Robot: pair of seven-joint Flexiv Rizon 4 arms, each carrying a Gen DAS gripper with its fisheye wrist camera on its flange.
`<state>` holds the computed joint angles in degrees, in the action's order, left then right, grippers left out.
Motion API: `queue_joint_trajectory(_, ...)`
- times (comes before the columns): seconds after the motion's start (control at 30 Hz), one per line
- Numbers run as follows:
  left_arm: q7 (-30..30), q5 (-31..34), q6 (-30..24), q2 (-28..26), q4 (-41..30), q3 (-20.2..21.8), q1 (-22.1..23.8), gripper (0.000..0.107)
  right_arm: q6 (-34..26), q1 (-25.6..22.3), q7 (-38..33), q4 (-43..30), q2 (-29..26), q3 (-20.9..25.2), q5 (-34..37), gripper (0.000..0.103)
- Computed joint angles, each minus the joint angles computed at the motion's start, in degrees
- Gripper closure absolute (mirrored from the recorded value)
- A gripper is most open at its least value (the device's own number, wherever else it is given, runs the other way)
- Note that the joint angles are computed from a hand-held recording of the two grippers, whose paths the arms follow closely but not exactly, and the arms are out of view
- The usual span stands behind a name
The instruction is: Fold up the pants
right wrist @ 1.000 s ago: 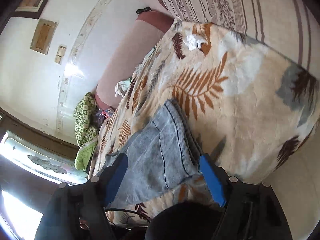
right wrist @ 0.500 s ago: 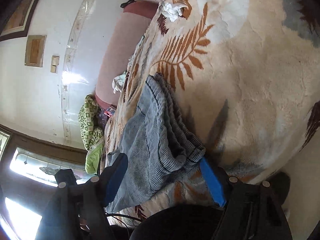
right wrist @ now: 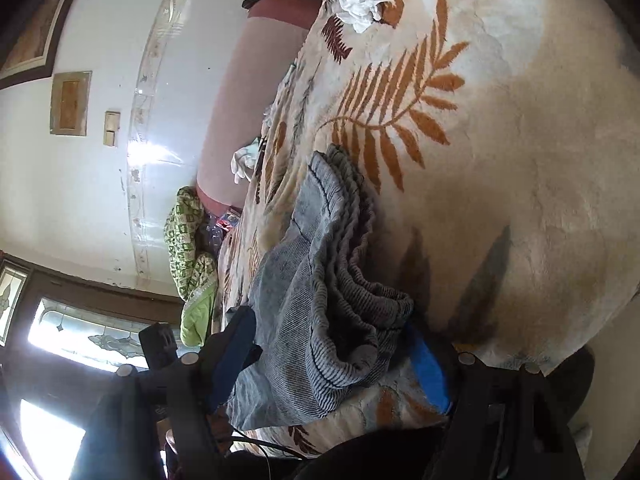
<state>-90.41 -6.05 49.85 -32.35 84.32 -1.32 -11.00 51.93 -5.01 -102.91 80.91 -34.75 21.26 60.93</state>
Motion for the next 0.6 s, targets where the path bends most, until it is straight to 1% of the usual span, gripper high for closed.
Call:
queue_joint_trajectory(0.07,-0.1,1.6,3.2,1.9,1.8,1.1,-0.2,0.014,1.7,1.2,1.0,2.0,1.9,-1.3,-2.5,0.026)
queue_joint_trajectory(0.13,-0.5,3.1,6.6,4.1,4.2,2.0,-0.2,0.014,4.9,3.0,3.3,4.6,4.4,-3.1,-6.3,0.026)
queue_joint_trajectory(0.23,-2.5,7.3,11.5,7.1,7.8,4.6,-0.9,0.014,12.5,6.0,6.7,8.6,8.6,-5.3,-12.5,0.026)
queue_joint_trajectory(0.33,-7.7,15.8,17.2,9.8,10.2,9.2,-3.3,0.014,23.0,8.7,6.5,11.6,12.7,-5.6,-18.2,0.026)
queue_joint_trajectory(0.4,-10.6,20.4,20.4,11.8,12.0,11.0,-3.8,0.014,33.8,10.8,3.9,14.0,15.1,-4.8,-21.4,0.026)
queue_joint_trajectory(0.43,-11.7,21.9,21.8,12.5,12.7,11.3,-3.8,0.014,38.9,10.7,1.4,14.6,15.9,-2.8,-21.9,0.025)
queue_joint_trajectory(0.47,-12.5,23.2,23.3,13.4,13.6,11.5,-3.7,0.014,43.1,8.9,-2.6,14.4,16.1,1.0,-21.2,0.022)
queue_joint_trajectory(0.5,-13.2,24.4,24.4,14.2,14.6,11.6,-3.7,0.014,46.9,6.1,-6.2,14.2,15.9,5.6,-20.7,0.019)
queue_joint_trajectory(0.53,-13.5,25.1,25.2,14.9,15.4,11.4,-3.4,0.014,50.0,4.3,-7.8,14.3,15.7,8.8,-21.0,0.013)
queue_joint_trajectory(0.57,-13.1,25.0,25.8,15.6,16.4,10.7,-2.9,0.013,51.1,3.6,-7.9,14.6,15.7,10.3,-21.8,0.011)
queue_joint_trajectory(0.6,-12.3,24.3,26.2,16.2,17.4,9.7,-2.2,0.013,49.5,2.1,-7.2,14.7,15.8,11.9,-22.5,0.011)
